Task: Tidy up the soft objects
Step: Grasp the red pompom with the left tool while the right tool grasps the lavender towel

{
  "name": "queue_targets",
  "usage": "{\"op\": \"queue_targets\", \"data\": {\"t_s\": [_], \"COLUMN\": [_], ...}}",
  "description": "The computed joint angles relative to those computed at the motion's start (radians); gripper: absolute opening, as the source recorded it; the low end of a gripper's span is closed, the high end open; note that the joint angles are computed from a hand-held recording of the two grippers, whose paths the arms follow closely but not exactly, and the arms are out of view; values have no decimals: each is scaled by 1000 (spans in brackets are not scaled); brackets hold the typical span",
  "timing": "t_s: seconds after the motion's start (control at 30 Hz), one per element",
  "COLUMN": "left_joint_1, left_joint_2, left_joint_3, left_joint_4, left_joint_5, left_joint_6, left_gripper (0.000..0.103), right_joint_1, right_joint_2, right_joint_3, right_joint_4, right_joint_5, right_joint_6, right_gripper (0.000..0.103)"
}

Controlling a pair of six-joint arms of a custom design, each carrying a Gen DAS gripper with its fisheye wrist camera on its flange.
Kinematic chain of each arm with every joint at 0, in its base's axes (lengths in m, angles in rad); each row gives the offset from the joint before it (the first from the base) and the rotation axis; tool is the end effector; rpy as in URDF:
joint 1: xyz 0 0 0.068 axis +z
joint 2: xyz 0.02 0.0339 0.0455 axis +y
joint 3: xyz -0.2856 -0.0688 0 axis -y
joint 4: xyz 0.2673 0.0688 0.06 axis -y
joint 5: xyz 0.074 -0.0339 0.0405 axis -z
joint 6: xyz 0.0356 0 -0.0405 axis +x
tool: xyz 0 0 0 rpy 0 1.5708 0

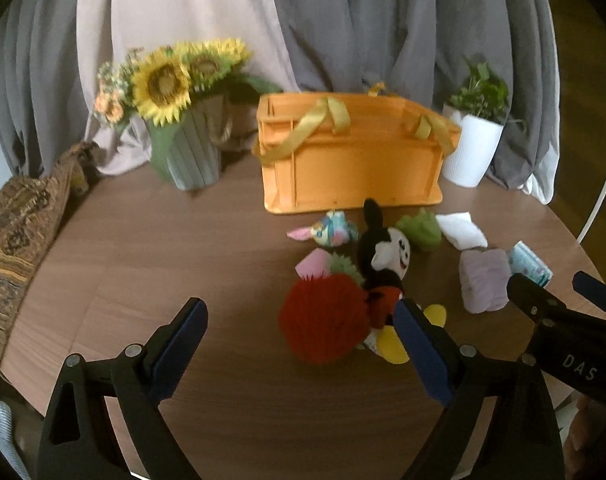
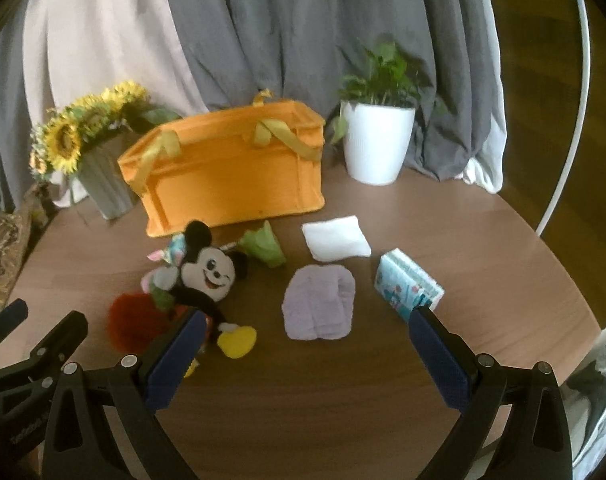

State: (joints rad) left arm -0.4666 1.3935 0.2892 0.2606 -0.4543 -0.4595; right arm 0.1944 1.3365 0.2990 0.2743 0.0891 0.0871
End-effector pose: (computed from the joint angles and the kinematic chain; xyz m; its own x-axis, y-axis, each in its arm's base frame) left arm 0.1981 -0.0823 0.1037 -0.6618 -0.1129 -0.7412 -0.1671 0.9859 -0.0009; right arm 0.2168 0.0395 0.1160 -0.6869 -0.0469 -0.7252 -0.0698 0.9976 0.0016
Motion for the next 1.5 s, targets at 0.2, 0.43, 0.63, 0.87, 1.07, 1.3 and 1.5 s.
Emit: {"op": "queue_targets", "data": {"t_s": [0.2,0.43,0.63,0.87,1.07,1.3,1.5], "left_joint_1": [38,70,104,135,138,124,97], "left_joint_2": [197,338,428,497,531,524,469], "left_joint_3": [42,92,129,152,168,164,135], "left_joint_4": [109,184,225,254,271,276,277], "left_joint_5": [41,71,117,170,198,195,150], "left_joint_6": [-60,-69,-66,-63,-48,-35,-40], "left_gripper": [88,87,83,75,57,35,30], "right_joint_1": [-42,-57,-56,-49,-52,-63,-68], "right_joint_2": [221,369,466,523,554,547,480], "right_joint_3": [57,107,153,183,199,194,163], "right_joint_4": [103,199,243,250,239,228,222], "right_joint_5": [-57,-69,-65,-58,-61,-77,-97], "right_joint_6": [-40,-66,-68,-70,-70,-74,-92], "right_gripper": [98,96,90,81,64,48,43]}}
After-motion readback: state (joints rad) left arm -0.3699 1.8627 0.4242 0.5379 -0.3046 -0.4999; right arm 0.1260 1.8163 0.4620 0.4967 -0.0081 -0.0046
